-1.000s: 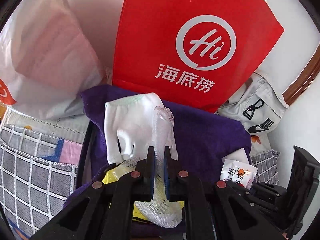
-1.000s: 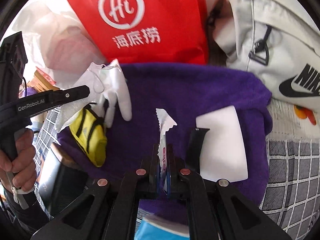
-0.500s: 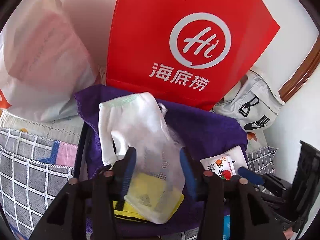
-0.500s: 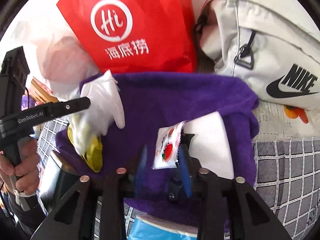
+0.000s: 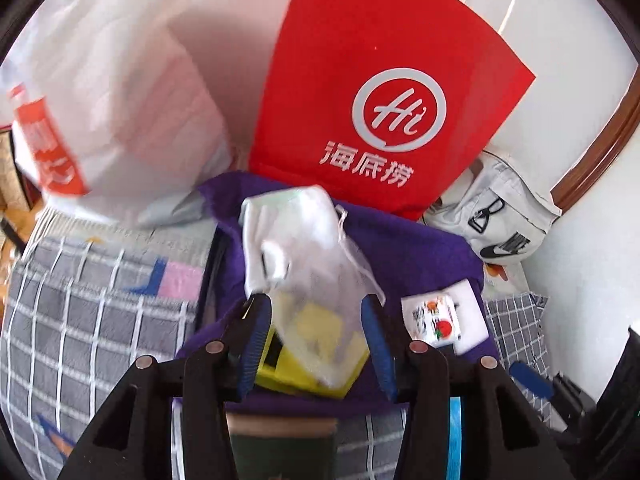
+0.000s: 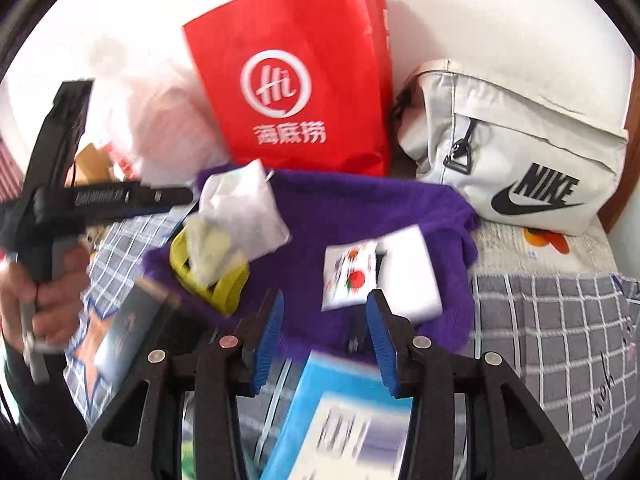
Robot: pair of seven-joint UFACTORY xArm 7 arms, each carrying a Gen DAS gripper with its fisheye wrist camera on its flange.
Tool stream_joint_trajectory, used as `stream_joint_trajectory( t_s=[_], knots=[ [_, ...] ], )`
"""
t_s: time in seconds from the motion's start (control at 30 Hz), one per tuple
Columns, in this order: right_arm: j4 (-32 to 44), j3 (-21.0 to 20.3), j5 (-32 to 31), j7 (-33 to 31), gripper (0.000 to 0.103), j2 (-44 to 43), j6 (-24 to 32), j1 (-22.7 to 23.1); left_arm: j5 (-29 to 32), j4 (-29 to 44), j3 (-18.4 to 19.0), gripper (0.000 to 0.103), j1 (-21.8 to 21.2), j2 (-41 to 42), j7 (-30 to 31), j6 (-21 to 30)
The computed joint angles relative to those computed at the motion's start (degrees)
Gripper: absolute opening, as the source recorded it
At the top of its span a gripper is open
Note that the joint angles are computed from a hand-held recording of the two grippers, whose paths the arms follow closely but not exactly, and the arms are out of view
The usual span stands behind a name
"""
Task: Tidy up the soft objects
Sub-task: 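Move the right tool to the white knotted cloth while the left tool moves to the black strap, then grasp the white knotted cloth with the right tool while the left tool grasps the black strap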
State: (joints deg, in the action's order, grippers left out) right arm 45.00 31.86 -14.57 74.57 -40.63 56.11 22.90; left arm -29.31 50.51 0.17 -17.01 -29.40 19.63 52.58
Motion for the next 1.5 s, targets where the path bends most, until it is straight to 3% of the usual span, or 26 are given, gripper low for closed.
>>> stream_joint_trajectory(
  t_s=[0.27, 0.5, 0.8, 1.07, 1.3, 1.4, 1.5],
  knots=[
    [3.80, 6.83, 2.67, 6.36, 0.043, 2.08, 2.24, 3.64, 2.19, -5.21, 2.93, 0.045, 1.90, -11.59, -0.14, 6.98],
    [7.80, 14.78, 1.32, 14.46, 0.045, 4.67, 5.76, 6.21, 4.17, -11.10, 5.82, 0.045, 3.91, -23.13, 0.95, 13.70],
    [7.93, 20.33, 1.90, 25.81, 0.045, 6.58, 8.51, 8.60, 6.39, -18.65, 9.10, 0.045, 8.42, -37.09, 0.85, 21.42],
    [2.43, 20.34, -1.34, 34.02, 0.045, 8.22, 2.31, 10.75, 9.61, -24.92, 12.30, 0.045, 13.27, -49.70, 0.99, 29.86],
    [-0.63, 19.86, -6.01, 42.06, 0.045, 9.48, -2.23, 10.64, 11.52, -27.40, 14.80, 0.045, 17.48, -54.53, 1.74, 34.76],
    [-0.34, 20.48, -9.23, 43.97, 0.023, 10.63, -2.77, 10.33, 10.62, -27.95, 13.63, 0.045, 17.21, -55.94, 2.34, 35.07],
    [0.26, 20.47, -10.73, 45.15, 0.020, 11.17, -2.47, 10.93, 9.44, -28.55, 11.19, 0.045, 16.00, -56.79, 2.14, 35.11]
  ],
)
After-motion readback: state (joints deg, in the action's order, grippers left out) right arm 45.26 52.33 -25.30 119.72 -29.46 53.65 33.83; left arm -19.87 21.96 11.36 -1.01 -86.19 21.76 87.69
